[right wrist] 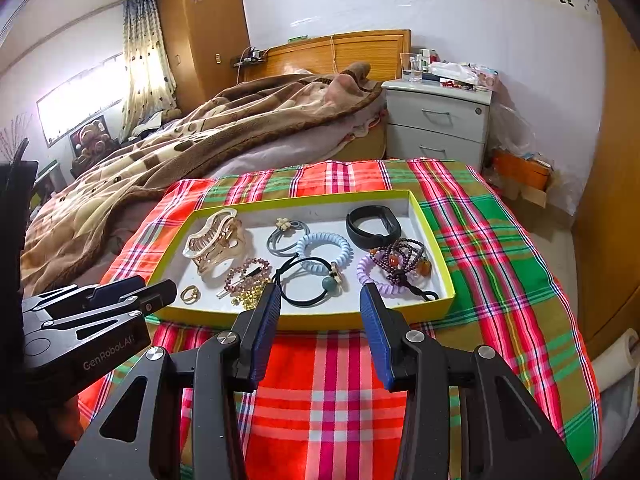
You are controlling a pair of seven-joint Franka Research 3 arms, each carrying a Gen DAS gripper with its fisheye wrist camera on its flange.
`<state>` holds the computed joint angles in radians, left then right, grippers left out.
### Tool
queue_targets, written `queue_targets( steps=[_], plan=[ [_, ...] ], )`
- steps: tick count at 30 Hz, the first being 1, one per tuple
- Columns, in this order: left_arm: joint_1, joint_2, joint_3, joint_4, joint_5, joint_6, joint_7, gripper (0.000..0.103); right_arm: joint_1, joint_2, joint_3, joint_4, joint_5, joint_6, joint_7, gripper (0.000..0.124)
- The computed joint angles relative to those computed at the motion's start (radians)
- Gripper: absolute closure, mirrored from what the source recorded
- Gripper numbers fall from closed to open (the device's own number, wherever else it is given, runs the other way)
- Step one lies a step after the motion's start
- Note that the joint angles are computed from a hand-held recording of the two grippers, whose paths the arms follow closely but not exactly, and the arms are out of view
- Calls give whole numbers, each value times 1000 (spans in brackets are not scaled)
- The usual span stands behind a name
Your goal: Organize jewelry
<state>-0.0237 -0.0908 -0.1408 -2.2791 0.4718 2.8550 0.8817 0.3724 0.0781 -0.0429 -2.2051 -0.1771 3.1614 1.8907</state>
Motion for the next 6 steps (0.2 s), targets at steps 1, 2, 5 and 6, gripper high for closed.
queue_targets(
  steps=[1,2,5,6],
  plan=[
    [1,2,-1,2,7,-2,-7,65,0,0,0,-1,0,1,-1,82],
    [1,2,-1,2,8,-2,-7,65,-3,0,5,0,9,0,-8,82],
    [-1,5,1,4,-1,-4,-3,65,-1,0,3,1,10,-2,-7,82],
    [-4,7,2,4,-13,-3,5,65,2,0,-1,0,3,-2,0,82]
  ],
)
